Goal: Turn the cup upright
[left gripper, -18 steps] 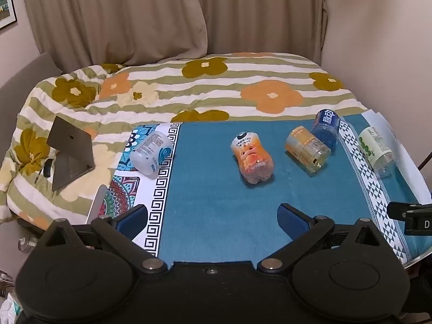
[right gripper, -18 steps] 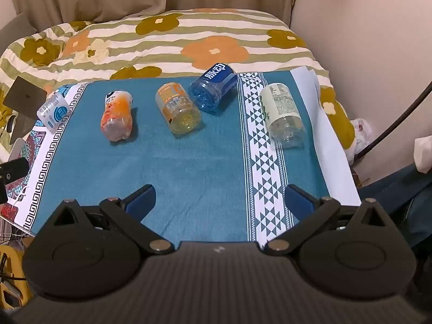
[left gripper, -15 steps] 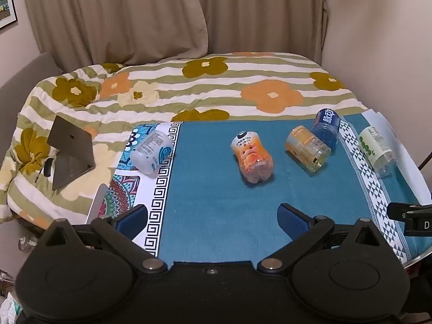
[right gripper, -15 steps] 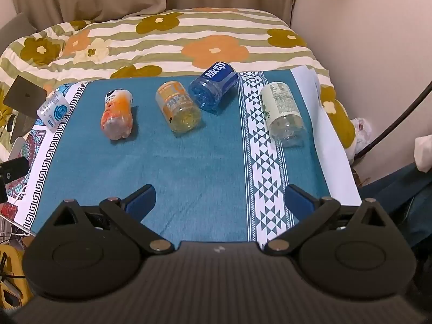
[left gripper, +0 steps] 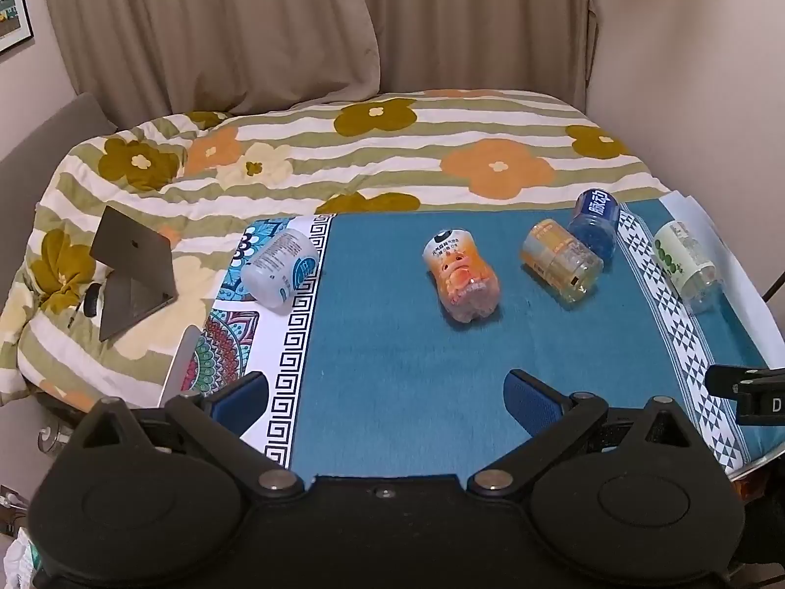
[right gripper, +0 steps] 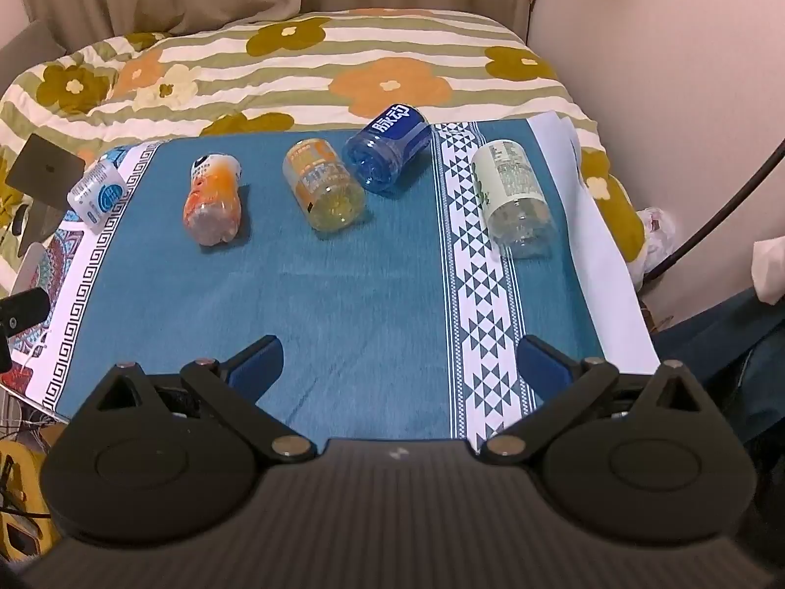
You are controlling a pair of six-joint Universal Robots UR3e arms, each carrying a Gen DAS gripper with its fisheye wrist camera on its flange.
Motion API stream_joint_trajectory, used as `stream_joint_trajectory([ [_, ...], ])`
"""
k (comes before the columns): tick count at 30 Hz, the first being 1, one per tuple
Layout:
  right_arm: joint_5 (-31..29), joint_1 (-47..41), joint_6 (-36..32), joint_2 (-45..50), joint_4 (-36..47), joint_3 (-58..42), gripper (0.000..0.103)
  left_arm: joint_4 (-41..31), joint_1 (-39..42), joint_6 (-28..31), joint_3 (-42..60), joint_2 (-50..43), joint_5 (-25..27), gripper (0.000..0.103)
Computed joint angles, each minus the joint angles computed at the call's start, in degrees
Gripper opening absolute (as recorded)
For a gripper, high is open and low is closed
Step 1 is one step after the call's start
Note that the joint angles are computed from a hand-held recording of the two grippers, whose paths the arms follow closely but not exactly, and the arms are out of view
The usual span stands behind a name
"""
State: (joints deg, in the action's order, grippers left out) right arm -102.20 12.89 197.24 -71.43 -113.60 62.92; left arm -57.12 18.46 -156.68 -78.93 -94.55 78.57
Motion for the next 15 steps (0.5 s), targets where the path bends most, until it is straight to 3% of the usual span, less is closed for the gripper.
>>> stream_joint_trajectory([
  [15,0.39,-0.04,0.28,-0.06,0.27,0.13,0.103,-0.49,0.11,0.57,-0.43,0.73,-0.60,0.103],
])
